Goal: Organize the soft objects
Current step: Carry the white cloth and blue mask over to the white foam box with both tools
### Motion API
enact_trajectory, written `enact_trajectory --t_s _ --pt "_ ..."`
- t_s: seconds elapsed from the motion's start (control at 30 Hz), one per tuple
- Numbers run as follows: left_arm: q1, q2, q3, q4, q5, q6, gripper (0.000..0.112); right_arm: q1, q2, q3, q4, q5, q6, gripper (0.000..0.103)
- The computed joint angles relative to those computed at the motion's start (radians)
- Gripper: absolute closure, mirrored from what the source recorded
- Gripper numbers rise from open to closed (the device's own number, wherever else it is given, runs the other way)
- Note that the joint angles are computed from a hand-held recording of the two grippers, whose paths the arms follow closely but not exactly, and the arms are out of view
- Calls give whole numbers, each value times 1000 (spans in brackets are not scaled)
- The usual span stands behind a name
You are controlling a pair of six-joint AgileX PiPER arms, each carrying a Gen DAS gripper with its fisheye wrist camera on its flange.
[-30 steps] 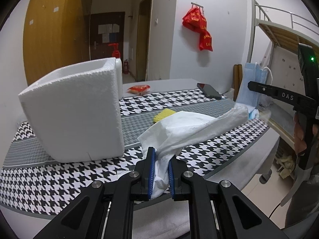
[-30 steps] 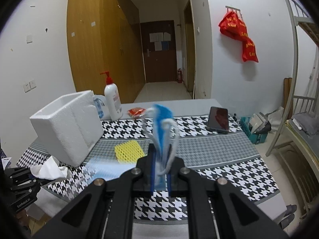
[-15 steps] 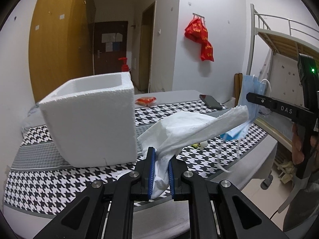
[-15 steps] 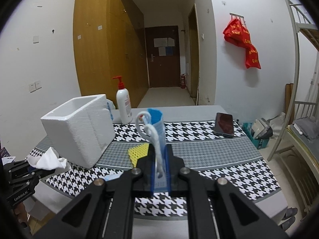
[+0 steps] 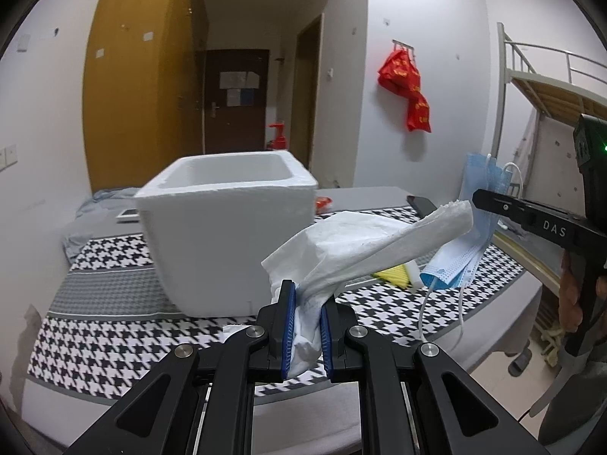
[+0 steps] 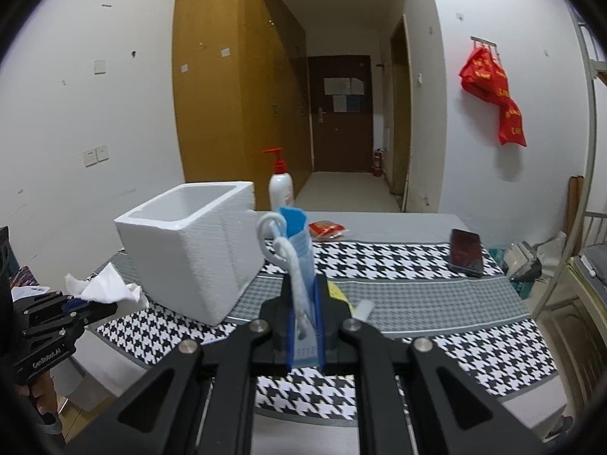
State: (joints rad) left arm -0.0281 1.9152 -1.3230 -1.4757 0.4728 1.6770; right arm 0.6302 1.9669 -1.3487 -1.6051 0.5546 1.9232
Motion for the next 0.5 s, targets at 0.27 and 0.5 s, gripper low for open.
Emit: enact_trajectory --t_s 0.27,0.5 --pt "41 -13 15 -38 -35 18 99 17 61 -89 23 -53 -59 92" --pt "70 -30 26 -57 -55 30 99 28 118 -165 45 -113 -105 92"
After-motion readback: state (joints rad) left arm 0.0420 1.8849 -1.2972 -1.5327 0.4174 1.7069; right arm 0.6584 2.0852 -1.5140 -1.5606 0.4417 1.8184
